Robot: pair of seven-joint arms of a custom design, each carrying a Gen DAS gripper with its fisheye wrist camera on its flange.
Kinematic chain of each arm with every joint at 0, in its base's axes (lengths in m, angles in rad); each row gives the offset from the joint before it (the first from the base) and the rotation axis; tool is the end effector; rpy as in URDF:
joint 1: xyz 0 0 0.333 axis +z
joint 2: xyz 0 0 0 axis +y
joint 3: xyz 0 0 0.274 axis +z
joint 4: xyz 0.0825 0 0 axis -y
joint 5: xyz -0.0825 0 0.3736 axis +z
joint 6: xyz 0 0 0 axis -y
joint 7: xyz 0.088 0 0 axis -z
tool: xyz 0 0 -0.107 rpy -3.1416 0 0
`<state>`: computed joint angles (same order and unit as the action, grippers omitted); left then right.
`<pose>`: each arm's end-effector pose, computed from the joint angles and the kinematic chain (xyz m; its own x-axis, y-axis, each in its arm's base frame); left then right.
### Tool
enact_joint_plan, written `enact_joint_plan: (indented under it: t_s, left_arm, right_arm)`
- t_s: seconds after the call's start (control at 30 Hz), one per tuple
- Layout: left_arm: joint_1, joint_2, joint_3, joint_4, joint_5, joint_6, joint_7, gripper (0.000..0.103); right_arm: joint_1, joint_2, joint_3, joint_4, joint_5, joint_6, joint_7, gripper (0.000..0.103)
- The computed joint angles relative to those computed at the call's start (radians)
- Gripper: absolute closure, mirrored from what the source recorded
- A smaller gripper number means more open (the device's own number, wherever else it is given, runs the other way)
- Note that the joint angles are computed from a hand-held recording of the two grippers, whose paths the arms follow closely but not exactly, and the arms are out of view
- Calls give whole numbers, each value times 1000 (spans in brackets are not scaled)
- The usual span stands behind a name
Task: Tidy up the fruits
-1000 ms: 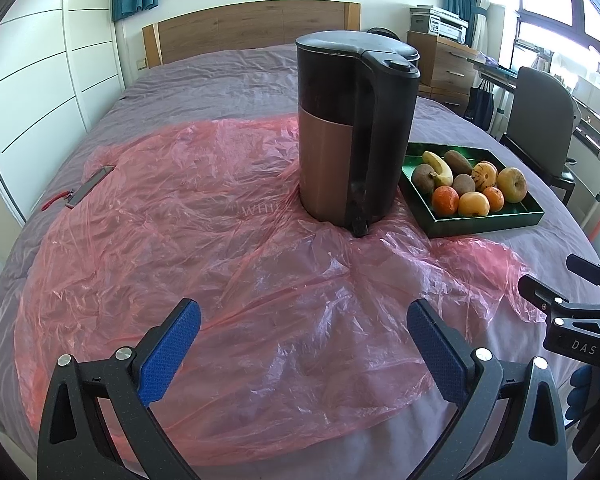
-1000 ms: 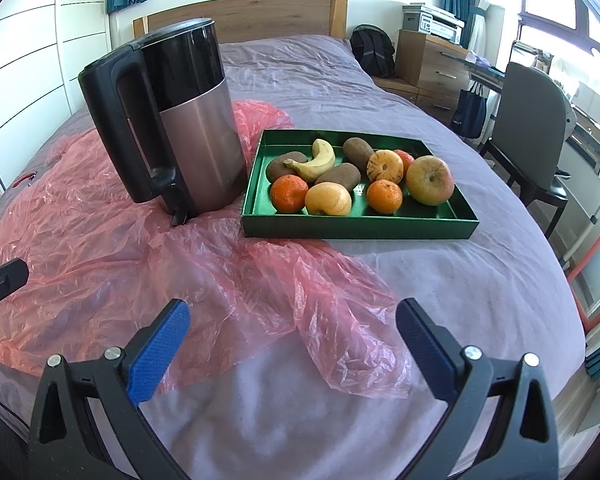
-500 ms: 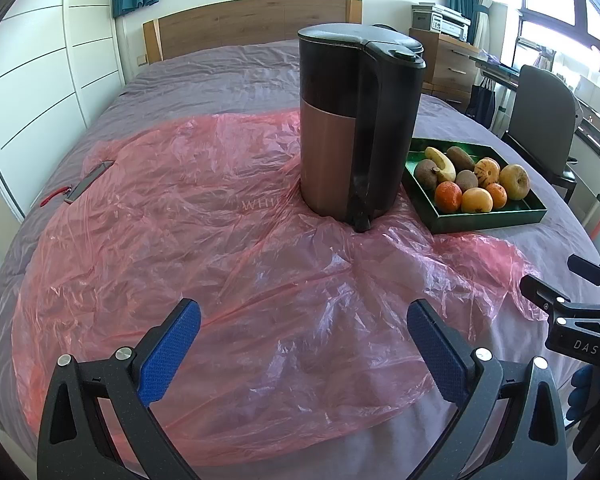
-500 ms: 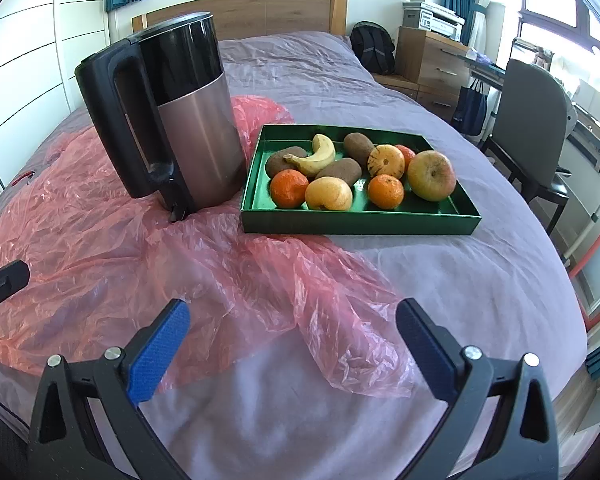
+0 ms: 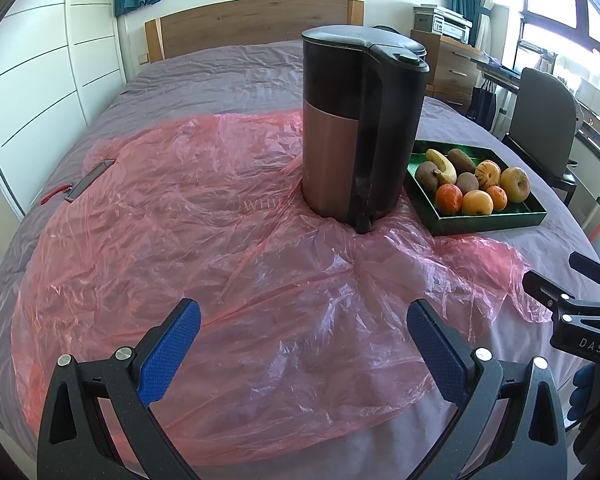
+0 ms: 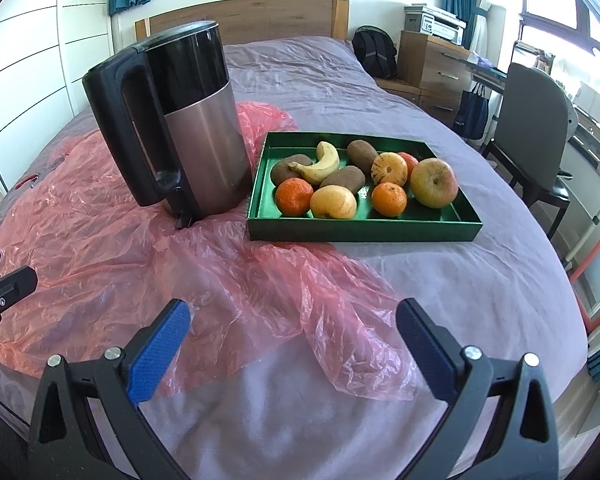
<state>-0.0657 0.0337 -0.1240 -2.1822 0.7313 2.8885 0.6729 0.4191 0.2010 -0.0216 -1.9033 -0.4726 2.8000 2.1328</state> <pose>0.5489 -0.1448 0.4049 0.0579 -0.9983 0.0040 -0.7302 -0.0451 -0.6818 0.5748 0.2653 0.4358 0.2098 -0.9769 0.0417 -0.7136 -0.1821 -0.6765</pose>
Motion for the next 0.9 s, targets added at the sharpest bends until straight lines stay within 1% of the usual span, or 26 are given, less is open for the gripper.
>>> enact_joint_plan:
  t_s: [0.2,0.7,0.9]
  left_arm:
    - [4,-22,-2,-9,12,7,-22,1]
    - [25,-62,-10,-33,-22,-12,-6,1]
    - [27,-56,-12,-20,-55,-26,20,1]
  right_arm:
    - [5,-1,4,18,-1,3,-8,0]
    - [6,-4,10,39,5,-9,-5,0]
    - [4,-4,11,39,20,-6,-15,0]
